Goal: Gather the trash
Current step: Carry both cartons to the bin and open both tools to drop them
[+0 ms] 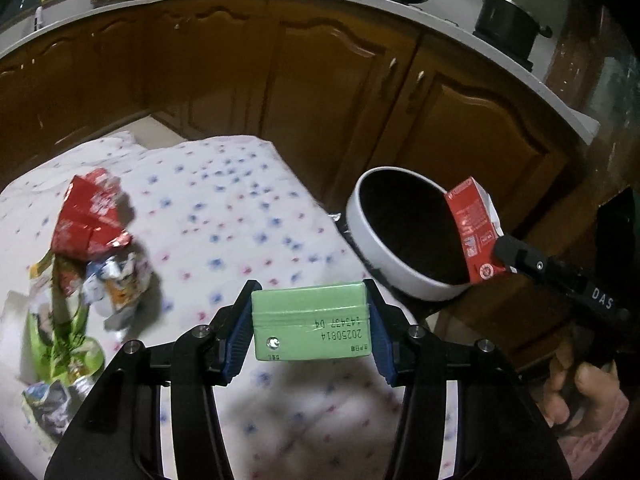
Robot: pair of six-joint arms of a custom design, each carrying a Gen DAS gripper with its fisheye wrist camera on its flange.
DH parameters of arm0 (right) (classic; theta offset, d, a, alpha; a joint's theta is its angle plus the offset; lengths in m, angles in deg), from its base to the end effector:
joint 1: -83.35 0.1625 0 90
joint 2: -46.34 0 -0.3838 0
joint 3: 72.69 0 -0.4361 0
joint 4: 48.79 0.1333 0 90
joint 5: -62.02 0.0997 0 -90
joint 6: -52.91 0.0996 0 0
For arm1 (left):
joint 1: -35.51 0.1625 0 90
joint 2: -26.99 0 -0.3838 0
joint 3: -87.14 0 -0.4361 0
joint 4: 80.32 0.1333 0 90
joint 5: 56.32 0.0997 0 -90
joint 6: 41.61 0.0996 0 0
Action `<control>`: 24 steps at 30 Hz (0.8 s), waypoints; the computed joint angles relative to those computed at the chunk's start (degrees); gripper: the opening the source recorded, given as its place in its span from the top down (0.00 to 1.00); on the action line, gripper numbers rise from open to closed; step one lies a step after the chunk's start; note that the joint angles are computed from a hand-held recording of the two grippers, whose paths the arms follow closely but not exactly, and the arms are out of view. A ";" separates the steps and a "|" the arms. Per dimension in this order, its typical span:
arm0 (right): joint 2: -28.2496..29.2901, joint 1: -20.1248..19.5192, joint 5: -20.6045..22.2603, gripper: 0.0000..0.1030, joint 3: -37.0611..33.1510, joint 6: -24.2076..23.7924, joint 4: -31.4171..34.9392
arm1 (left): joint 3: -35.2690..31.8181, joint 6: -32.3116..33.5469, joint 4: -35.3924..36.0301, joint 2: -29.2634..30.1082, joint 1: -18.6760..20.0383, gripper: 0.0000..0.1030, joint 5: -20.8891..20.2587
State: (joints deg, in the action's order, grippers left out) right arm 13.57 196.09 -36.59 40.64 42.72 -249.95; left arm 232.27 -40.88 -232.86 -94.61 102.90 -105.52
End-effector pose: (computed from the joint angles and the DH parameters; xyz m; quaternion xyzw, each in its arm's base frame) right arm 0.3141 -0.4432 -0.0940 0.2536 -0.9280 0.2695 0.0432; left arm 0.0587 -0.3751 0.3195 0.0647 0.8888 -0.3696 0.2632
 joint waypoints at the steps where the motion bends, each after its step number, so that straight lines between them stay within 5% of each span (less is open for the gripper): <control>1: -0.32 -0.33 0.05 0.53 0.22 -0.09 -0.38 | -0.12 0.05 -0.19 0.25 -0.09 0.52 -0.35; 14: -1.05 -3.87 -0.44 0.53 -1.13 -0.12 0.31 | -4.97 3.73 -9.55 12.37 -5.45 0.52 -0.46; 24: -0.42 -6.21 -1.19 0.53 -3.34 0.15 3.50 | -12.30 4.02 -13.64 26.87 -2.36 0.52 -1.85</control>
